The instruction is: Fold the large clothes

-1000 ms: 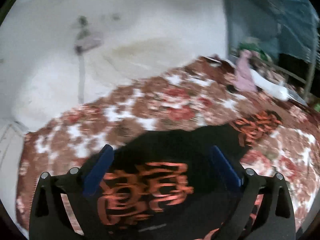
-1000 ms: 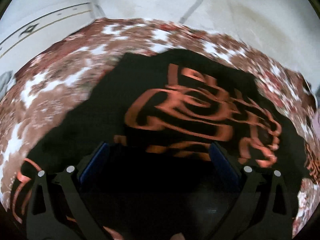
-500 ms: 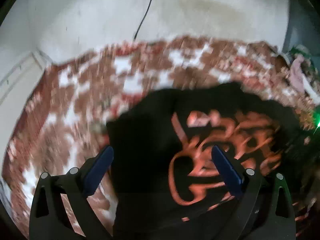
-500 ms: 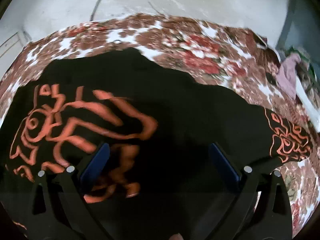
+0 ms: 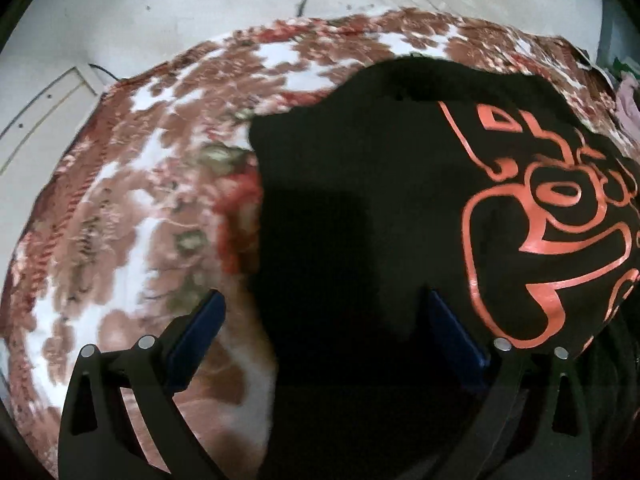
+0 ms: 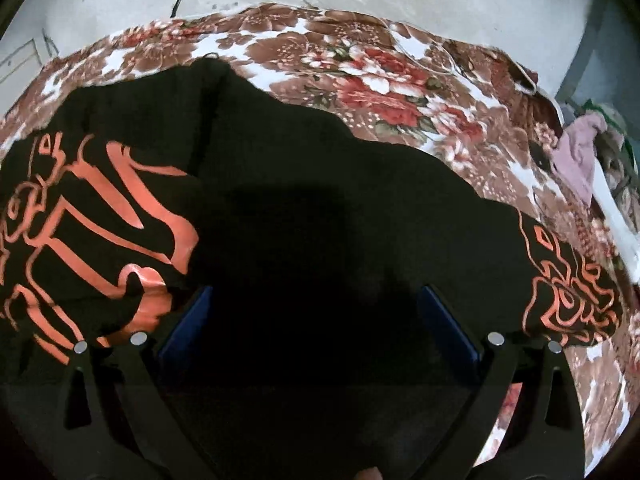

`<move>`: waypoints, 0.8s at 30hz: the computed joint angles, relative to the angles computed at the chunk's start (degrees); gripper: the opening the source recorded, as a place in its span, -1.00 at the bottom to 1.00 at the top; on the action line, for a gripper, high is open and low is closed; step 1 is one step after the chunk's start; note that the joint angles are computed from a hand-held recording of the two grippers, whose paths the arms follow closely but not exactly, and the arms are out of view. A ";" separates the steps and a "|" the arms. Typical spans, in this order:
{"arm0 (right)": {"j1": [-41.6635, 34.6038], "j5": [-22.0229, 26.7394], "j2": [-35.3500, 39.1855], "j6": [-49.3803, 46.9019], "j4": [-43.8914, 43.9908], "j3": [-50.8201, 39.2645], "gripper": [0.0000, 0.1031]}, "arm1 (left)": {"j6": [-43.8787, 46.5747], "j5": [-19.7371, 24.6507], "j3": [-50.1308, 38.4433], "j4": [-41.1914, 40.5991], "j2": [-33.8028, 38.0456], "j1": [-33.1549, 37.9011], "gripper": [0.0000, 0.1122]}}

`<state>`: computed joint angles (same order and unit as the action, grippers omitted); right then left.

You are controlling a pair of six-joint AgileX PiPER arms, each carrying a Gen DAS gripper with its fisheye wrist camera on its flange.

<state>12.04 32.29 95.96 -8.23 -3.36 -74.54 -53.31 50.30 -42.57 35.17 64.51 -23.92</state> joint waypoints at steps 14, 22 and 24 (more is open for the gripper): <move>1.04 -0.61 1.62 -7.58 11.60 1.63 0.91 | -11.27 -2.94 1.52 0.34 2.15 -11.64 0.74; -7.78 3.10 -4.84 -25.26 27.68 5.75 0.91 | -12.24 5.03 -2.35 2.17 1.09 -15.37 0.74; -11.97 4.89 -6.88 -28.05 28.46 5.51 0.91 | -14.40 9.00 -5.49 3.29 0.72 -19.85 0.74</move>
